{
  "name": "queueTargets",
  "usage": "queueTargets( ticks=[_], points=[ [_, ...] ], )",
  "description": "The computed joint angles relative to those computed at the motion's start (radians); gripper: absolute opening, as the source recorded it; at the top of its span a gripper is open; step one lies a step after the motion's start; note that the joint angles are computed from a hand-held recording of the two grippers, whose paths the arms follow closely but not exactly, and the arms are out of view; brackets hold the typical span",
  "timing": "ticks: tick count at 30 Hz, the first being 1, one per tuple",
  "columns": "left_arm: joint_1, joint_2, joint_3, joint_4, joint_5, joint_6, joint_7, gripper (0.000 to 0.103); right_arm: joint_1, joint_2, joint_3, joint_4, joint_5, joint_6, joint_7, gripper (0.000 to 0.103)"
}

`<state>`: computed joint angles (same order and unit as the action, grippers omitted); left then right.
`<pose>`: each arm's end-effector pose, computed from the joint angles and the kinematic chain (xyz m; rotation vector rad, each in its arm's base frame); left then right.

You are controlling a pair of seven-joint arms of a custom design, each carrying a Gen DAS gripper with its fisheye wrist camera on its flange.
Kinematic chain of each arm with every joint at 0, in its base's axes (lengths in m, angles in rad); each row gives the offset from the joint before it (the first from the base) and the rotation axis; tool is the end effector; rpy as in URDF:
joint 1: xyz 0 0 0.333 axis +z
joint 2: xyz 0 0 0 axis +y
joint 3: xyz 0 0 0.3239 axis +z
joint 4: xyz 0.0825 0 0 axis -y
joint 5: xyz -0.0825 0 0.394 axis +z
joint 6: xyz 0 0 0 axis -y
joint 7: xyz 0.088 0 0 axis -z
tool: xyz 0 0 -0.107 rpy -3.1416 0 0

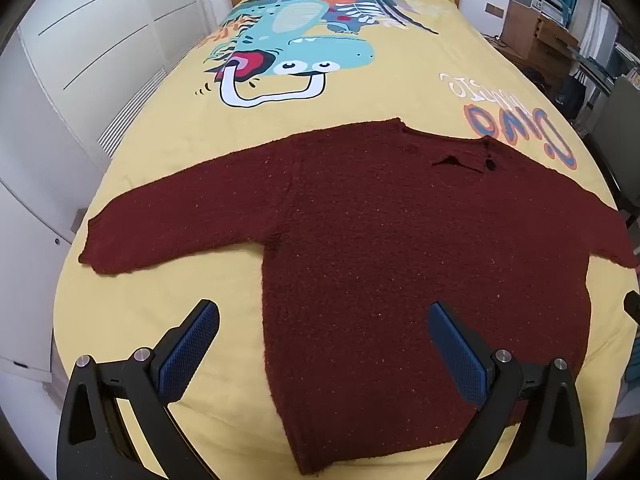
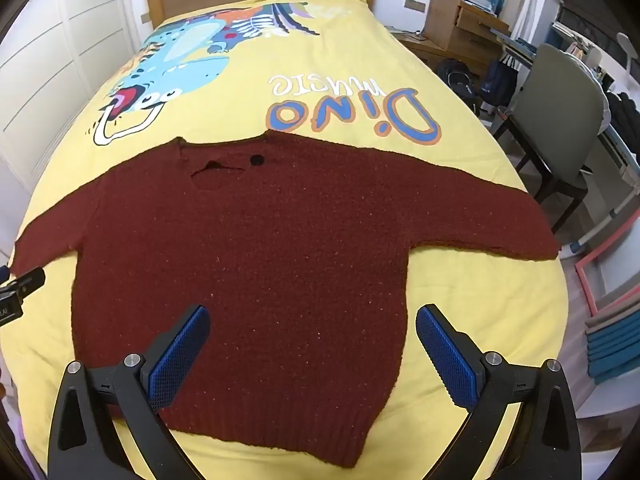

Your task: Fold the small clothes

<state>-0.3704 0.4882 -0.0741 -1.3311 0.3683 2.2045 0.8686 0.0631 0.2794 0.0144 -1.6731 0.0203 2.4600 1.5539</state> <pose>0.6867 -0.2999 0.4999 -2.0377 1.8213 -0.4328 0.6919 0.0527 0.5007 -1.9996 1.8451 -0.4631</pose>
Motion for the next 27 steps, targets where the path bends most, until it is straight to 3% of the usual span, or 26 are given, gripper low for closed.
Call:
queueTargets(
  ticks=[8, 12, 27],
  points=[
    [0.023, -0.019, -0.004, -0.024, -0.017, 0.000, 0.020, 0.102, 0.000, -0.002, 0.002, 0.002, 0.004, -0.009, -0.004, 0.103],
    [-0.010, 0.003, 0.009, 0.007, 0.032, -0.037, -0.010, 0.102, 0.000, 0.010, 0.003, 0.003, 0.006, -0.002, -0.006, 0.103],
    [-0.008, 0.000, 0.005, 0.007, 0.035, -0.059, -0.016, 0.102, 0.000, 0.015, 0.000, 0.023, -0.002, -0.031, -0.011, 0.103]
  ],
)
